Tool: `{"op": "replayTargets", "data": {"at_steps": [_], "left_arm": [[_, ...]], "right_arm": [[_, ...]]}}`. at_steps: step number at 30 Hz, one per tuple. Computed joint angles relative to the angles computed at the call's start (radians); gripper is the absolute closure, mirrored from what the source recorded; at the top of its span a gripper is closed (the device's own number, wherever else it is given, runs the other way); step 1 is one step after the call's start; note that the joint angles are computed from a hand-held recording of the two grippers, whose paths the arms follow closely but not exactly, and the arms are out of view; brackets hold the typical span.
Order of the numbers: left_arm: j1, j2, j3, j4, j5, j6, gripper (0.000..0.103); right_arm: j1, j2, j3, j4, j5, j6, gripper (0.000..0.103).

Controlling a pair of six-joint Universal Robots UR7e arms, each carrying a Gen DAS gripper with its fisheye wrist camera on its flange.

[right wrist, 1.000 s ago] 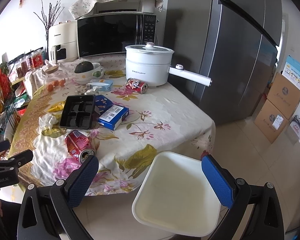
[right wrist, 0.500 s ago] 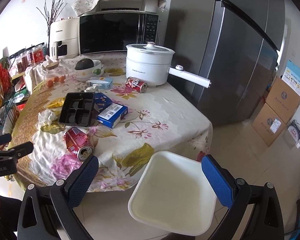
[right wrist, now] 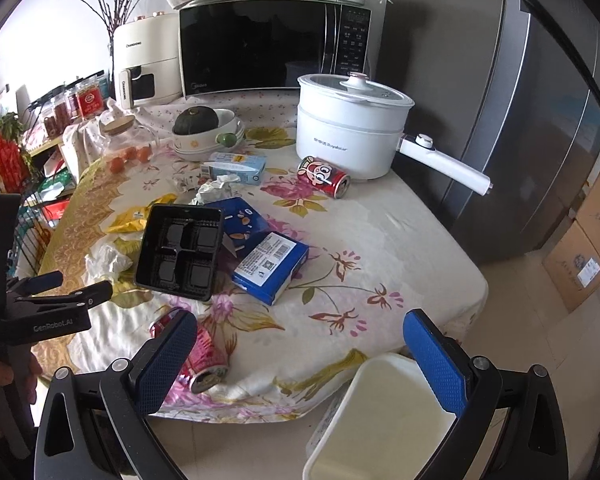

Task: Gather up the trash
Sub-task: 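Grasp the black plastic tray with the left tool while the right tool grasps the blue box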

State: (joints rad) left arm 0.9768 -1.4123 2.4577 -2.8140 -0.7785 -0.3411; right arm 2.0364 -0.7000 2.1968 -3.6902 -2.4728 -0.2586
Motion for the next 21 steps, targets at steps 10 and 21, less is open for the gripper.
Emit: {"op": "replayTargets", "data": {"at_steps": [10, 21], "left_arm": [[0.1, 0.128, -0.102, -0.092, -0.121, 0.127, 0.039], [0.166, 0.205, -0.171, -0.11, -0.163, 0.215, 0.072]], "right_arm": [[-0.137, 0.029, -0.123, 0.173, 0.128, 0.156, 0.0], [-0.222, 0.138, -0.259, 0.27, 0.172, 0.202, 0.0]]}}
